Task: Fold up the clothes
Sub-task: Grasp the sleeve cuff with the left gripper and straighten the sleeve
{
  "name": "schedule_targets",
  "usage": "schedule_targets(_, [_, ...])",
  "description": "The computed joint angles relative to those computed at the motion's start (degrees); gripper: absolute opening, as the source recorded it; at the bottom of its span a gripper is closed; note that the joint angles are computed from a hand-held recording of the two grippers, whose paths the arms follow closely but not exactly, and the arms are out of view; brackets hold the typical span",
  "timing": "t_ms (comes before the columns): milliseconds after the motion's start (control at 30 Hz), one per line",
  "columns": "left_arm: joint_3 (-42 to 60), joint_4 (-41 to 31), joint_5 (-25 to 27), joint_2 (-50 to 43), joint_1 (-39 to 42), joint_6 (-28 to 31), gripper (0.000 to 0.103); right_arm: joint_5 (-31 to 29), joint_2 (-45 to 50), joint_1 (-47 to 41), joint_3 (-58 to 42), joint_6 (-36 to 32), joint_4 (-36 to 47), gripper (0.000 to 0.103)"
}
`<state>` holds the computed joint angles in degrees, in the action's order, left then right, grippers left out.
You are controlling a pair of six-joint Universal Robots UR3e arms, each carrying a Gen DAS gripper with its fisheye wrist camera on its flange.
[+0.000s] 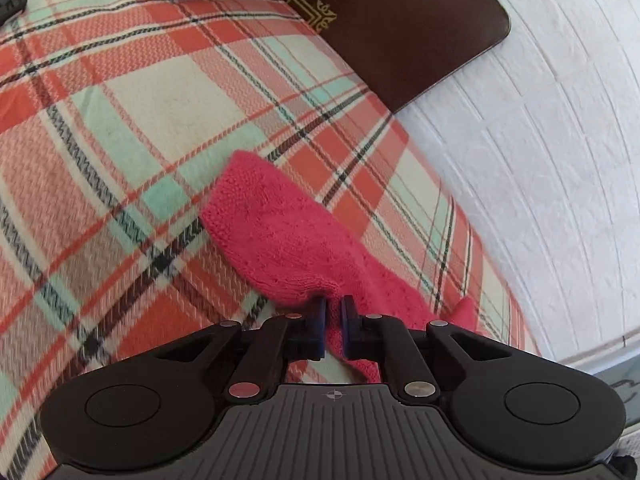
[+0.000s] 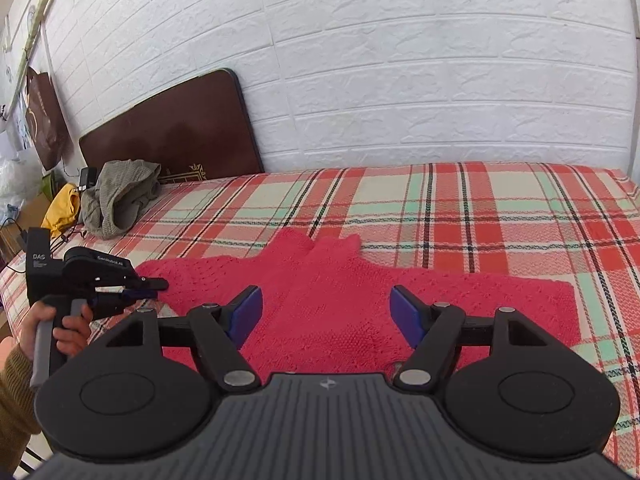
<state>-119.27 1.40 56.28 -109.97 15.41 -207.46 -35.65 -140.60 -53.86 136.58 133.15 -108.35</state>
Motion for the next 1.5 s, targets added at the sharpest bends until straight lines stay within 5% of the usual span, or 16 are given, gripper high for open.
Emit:
schedule_targets(167, [-4.23, 6.68, 3.06, 4.19, 0.15, 6.51, 0.000, -2.36, 2.00, 1.92, 0.93, 3.64, -4.68, 0.074])
schedule_targets(333, [-0.81, 3.85, 9.04, 0.64, -1.96, 13.10, 0.003, -4.44, 3.54, 2.67, 1.75, 5.16, -6.56, 0.074])
schedule_targets(367, [-1.66, 4.59, 8.24, 0.80, -1.41, 13.62, 0.009, -4.78, 3.35, 2.40, 1.87, 4.83, -6.17, 0.074])
schedule_targets(467, [-5.71, 3.52, 2.80, 5.22, 2.38, 14.68, 0.052, -5.44, 1.53, -0.35, 1.64, 2.30, -2.67, 0.074])
schedule_targets(533, [-8.22, 7.57, 5.94, 7.27, 3.21, 13.00, 0.074, -5.22, 0.10, -3.49, 1.30, 0.01, 1.13, 0.075])
schedule_targets(567, [-8.95, 9.64, 8.41, 7.81, 3.25, 12.29, 0.076, -5.08, -0.47, -5.03, 1.11, -1.09, 3.01, 0.075])
schedule_targets(833, [3.67, 0.66, 13.88, 0.28, 2.10, 14.86, 0.075, -5.52, -1.74, -9.23, 1.56, -3.79, 8.54, 0.076])
schedule_targets(900, [5.82, -1.55, 13.64, -1.02, 1.59, 16.68, 0.066, -5.35, -3.07, -10.18, 1.42, -5.37, 10.83, 0.076])
schedule_targets(933, [6.49, -2.00, 14.25, -1.40, 1.06, 17.65, 0.051, -5.55, -3.01, -10.27, 1.51, -5.24, 10.55, 0.076])
schedule_targets(967, [7.25, -3.70, 14.09, -1.38, 0.91, 19.10, 0.018, -5.72, -2.49, -10.26, 1.50, -4.88, 10.09, 0.076])
schedule_targets(1067, [7.33, -4.61, 13.68, -1.11, 1.17, 19.62, 0.003, -6.17, -1.16, -10.16, 1.58, -3.79, 8.77, 0.076])
schedule_targets(1367, [14.21, -10.09, 16.54, -3.57, 2.18, 20.61, 0.004, -5.78, -3.59, -12.49, 1.64, -6.68, 13.85, 0.076])
schedule_targets(1500, [7.65, -7.69, 11.82, 0.23, 5.72, 20.21, 0.051, -5.60, -4.16, -14.46, 1.42, -8.10, 16.64, 0.076])
